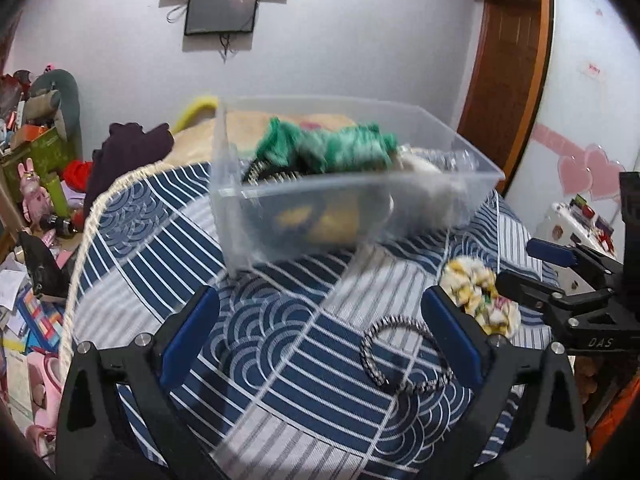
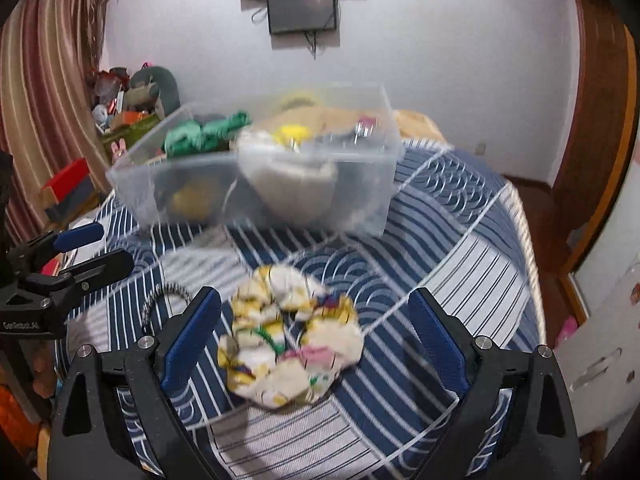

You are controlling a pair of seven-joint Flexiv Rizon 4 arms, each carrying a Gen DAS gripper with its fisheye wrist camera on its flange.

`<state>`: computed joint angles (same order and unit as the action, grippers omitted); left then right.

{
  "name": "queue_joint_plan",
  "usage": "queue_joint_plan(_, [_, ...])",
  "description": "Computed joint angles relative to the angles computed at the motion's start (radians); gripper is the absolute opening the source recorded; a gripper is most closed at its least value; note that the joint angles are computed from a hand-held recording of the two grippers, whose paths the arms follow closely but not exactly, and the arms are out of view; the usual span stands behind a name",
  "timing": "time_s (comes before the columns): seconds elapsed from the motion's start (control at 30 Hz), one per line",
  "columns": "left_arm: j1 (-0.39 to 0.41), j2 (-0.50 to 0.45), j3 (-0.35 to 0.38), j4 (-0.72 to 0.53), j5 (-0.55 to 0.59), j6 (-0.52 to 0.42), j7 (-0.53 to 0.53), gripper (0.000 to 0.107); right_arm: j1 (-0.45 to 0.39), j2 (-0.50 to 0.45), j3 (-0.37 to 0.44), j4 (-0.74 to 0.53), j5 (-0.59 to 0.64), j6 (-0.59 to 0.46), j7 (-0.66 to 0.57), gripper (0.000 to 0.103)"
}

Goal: Organize soft objects
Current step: 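Grasp the floral scrunchie with the right tool while the left tool grasps the beaded bracelet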

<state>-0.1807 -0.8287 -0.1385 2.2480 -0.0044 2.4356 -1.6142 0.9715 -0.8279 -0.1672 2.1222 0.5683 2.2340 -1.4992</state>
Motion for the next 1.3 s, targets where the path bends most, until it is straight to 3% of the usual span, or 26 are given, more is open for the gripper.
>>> queue_joint_plan(0.13, [-0.002,-0.015,-0.005,-0.008,0.018,-0.019,0.015,0.079,-0.05,-0.009,0.048,0.006,-0.045,-0.001,0.025,0.094])
queue_joint_plan(0.23, [0.019,-0.024,-0.03,-0.021,0.052,-0.061,0.017,0.075,-0.083,-0.007,0.073,0.013,-0.104,-0.027,0.037,0.093])
queue_joint_plan(0.3, [0.026,-0.034,-0.038,-0.03,0.071,-0.077,0.021,0.069,-0.055,-0.013,0.05,0.014,-0.097,-0.04,0.04,0.089])
queue_joint_plan(0.4, [0.028,-0.045,-0.045,-0.044,0.09,-0.108,0.036,0.057,-0.004,-0.021,0.01,0.02,-0.077,-0.036,0.032,0.07])
queue_joint_plan(0.47, [0.004,-0.047,-0.03,-0.044,0.071,-0.092,0.046,0.041,0.002,-0.024,0.007,0.023,-0.077,-0.025,0.03,0.054])
queue_joint_plan(0.57, [0.03,-0.053,-0.049,-0.042,0.099,-0.085,0.04,0.035,-0.001,-0.026,0.009,0.025,-0.077,-0.009,0.026,0.037])
queue_joint_plan(0.73, [0.07,-0.062,-0.072,-0.04,0.142,-0.078,0.02,0.008,-0.019,-0.026,0.031,0.025,-0.079,0.017,0.02,0.019])
queue_joint_plan(1.07, [0.014,-0.026,-0.021,-0.005,0.084,0.018,0.033,0.006,-0.022,-0.003,0.053,0.037,-0.006,0.11,-0.036,0.016])
queue_joint_plan(1.3, [0.023,0.025,-0.012,0.02,0.065,0.069,0.011,0.006,0.008,0.04,0.039,0.01,0.085,0.15,-0.148,0.016])
